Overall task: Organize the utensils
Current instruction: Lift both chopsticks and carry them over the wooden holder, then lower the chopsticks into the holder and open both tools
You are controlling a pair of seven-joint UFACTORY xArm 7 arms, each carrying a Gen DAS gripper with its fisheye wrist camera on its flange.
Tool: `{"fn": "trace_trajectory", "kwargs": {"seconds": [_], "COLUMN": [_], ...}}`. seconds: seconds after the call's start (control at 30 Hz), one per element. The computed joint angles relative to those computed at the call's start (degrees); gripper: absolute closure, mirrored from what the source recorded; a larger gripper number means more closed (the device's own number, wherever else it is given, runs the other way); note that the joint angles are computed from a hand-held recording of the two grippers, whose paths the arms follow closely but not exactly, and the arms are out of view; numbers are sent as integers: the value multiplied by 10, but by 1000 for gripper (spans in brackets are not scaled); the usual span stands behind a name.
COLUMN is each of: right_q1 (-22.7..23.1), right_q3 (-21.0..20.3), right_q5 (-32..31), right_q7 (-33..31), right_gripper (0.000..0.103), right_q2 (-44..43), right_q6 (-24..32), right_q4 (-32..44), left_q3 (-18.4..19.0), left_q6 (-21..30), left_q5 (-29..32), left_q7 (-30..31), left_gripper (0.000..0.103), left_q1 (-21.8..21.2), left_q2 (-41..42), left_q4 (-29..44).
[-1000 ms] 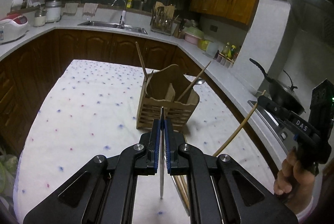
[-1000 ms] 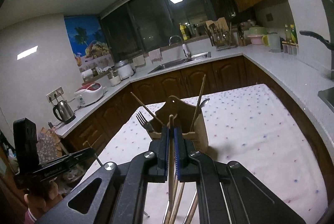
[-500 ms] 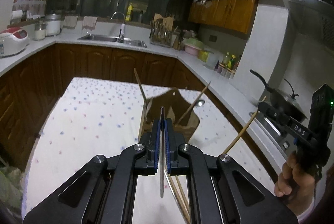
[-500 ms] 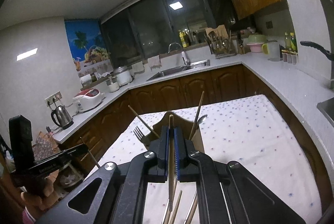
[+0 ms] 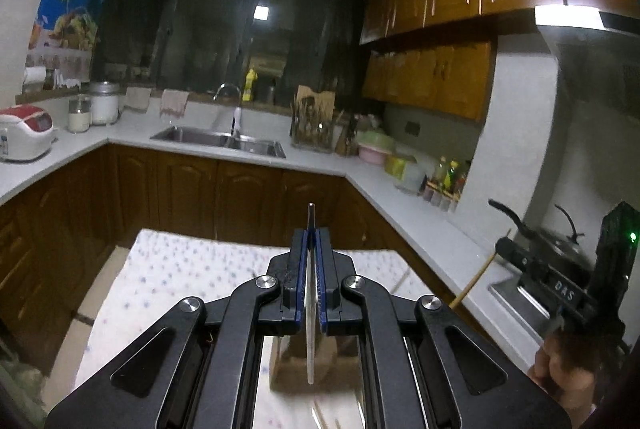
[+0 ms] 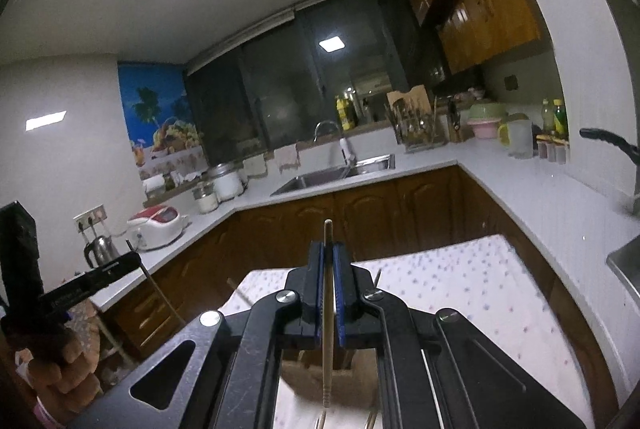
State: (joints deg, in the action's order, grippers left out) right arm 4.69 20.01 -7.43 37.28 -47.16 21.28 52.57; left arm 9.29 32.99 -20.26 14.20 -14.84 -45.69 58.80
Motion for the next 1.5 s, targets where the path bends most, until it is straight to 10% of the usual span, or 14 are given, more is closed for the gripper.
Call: {"fn": "trace_trajectory", "kwargs": {"seconds": [0.53, 1.5], "right_q1": [-78, -38], "right_q3": [35, 21], "right_q5": [-49, -71], "right_q7": [54, 99], "right_gripper": [98, 93], "right_q2": [78, 110], "right_q6": [-71, -50], "right_q4": [1, -32], "left_q3": [-9, -15], "left_q6": [-98, -52], "left_q5": [-24, -15], "left_q7": [-42, -48], "left_gripper": [100, 98], "left_q1": [9, 27], "left_q2": [96, 106], "left_q4": [-40, -71]}}
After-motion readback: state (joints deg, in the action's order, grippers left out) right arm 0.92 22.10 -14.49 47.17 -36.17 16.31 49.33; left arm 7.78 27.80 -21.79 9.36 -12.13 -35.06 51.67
